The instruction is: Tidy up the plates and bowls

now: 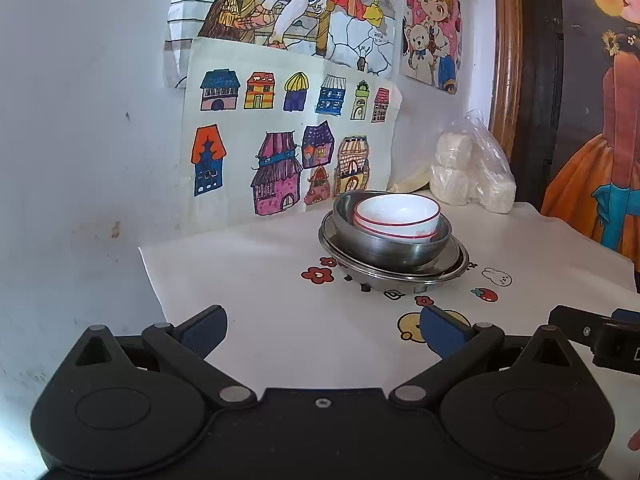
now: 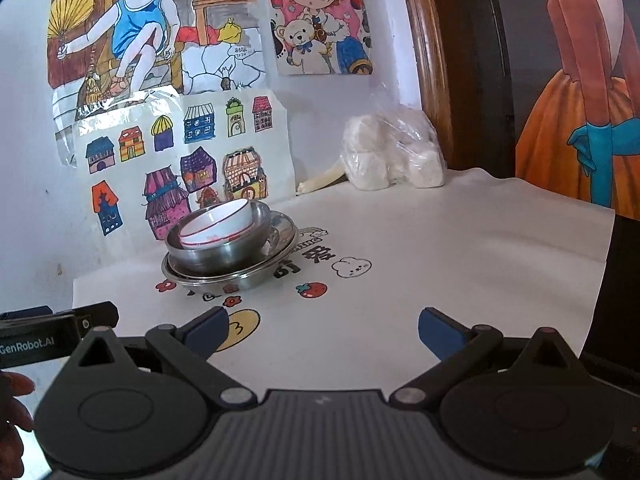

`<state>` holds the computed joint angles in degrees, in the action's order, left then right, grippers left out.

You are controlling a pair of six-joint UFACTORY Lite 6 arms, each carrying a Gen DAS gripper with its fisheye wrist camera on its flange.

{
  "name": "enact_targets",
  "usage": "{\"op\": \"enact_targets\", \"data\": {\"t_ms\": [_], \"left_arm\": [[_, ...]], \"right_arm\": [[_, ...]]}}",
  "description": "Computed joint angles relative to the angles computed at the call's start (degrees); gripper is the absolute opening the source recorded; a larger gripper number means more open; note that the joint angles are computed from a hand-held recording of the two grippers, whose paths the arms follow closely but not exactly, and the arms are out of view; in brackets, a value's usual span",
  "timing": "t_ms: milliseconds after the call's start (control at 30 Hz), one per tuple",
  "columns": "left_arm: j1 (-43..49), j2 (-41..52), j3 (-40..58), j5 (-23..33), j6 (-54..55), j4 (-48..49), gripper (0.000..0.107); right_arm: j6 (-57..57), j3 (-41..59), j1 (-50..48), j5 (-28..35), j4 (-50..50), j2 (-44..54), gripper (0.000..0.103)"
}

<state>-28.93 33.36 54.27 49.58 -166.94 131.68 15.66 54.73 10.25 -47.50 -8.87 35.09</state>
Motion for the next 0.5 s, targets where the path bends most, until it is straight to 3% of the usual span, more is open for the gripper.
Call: {"op": "enact_targets", "data": {"t_ms": [500], "left_arm": [[0.2, 0.9, -0.2, -0.9, -1.8, 0.9, 0.102]], "right_arm": [[-0.1, 1.2, 0.3, 1.7, -0.2, 0.8, 0.103]]}}
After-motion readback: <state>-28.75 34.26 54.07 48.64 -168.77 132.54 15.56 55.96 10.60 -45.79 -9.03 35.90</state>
